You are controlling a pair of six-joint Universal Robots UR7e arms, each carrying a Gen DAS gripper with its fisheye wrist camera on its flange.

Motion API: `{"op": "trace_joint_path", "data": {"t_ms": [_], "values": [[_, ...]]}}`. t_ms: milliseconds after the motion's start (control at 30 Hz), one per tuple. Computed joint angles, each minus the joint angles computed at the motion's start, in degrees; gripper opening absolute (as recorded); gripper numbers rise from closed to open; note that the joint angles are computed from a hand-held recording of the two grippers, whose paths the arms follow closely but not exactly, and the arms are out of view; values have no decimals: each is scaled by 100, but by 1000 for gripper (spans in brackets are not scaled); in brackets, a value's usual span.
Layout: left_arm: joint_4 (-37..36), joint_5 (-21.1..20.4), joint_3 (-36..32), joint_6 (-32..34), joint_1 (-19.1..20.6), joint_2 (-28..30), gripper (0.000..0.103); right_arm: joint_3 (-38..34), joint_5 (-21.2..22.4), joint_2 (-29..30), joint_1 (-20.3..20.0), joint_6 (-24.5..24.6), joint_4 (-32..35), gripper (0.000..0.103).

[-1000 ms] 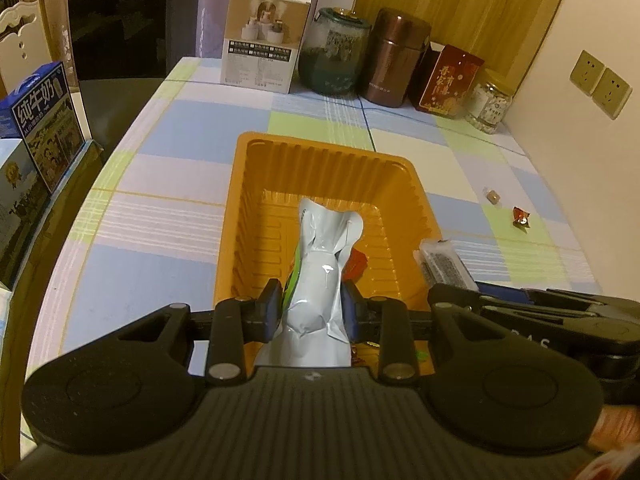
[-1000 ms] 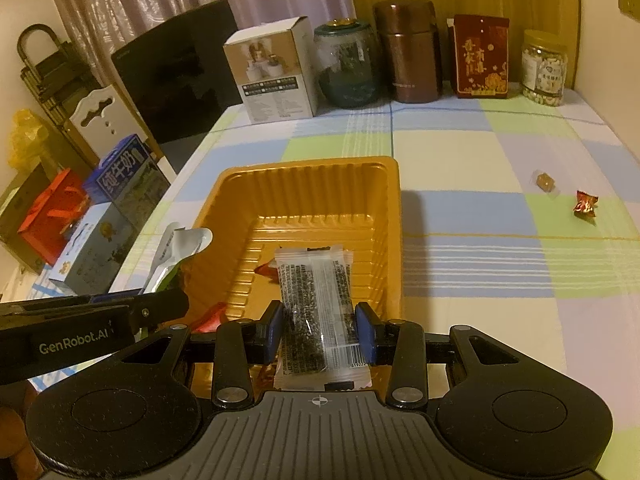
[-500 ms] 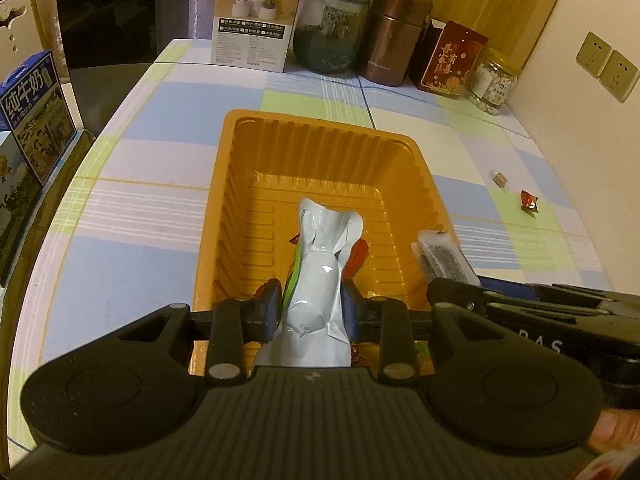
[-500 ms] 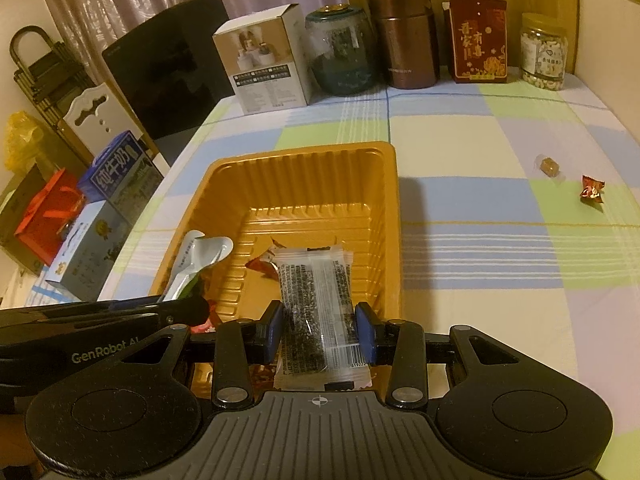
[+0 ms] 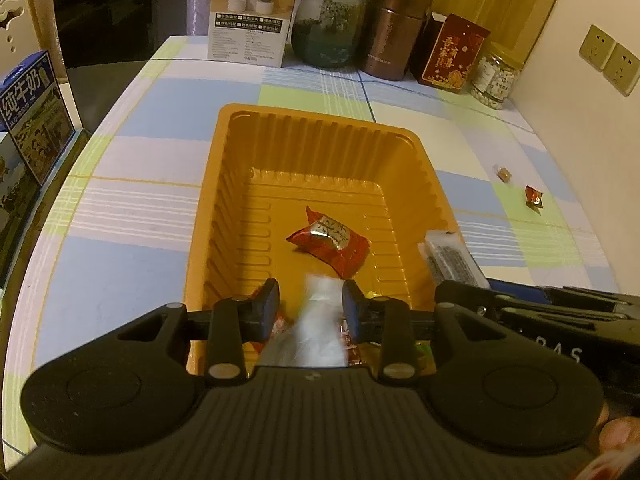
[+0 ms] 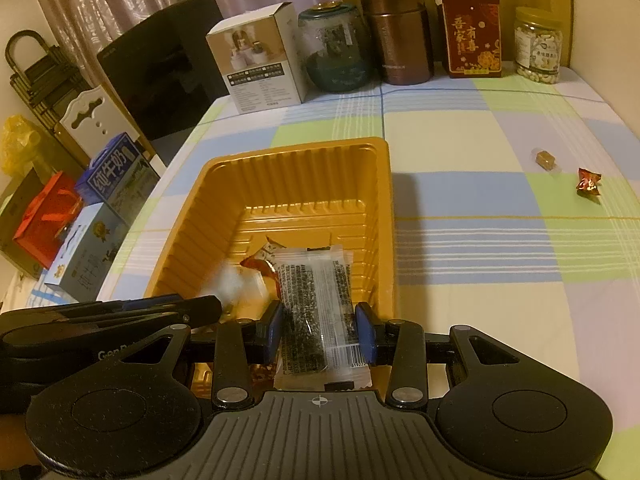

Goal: Organize snacks
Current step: 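Lower the white-green package and seaweed packet into the tray with both tools, then open the left tool in the tray while the right tool releases the seaweed packet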

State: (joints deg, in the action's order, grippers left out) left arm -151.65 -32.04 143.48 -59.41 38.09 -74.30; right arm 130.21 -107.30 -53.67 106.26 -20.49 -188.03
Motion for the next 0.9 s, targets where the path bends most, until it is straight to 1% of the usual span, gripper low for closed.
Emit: {"op": "trace_joint_path", "data": {"t_ms": [333,533,733,767,800,833,900], "values": [[548,143,112,-447,-288,-388,32,7,82,-16,18,33,40,39],[703,158,137,-526,-352,-490,32,-1,155,2,45,67,13,39],[873,182,139,-645,-374,-539,36,-9,442,-11,-6,84,-57,40],[917,182,139,-678,-381,-551,36,-7,441,-12,-1,96,-103,48],[967,186,158,-717,-398,-591,36,10,439,-19,1,115,-193,58],[1028,189,168,-767,-416,-623,37,35,457,-44,-4,129,-269,60],[1166,203,197,-898,-474,-696,39,75,465,-127,-25,146,-292,60]]}}
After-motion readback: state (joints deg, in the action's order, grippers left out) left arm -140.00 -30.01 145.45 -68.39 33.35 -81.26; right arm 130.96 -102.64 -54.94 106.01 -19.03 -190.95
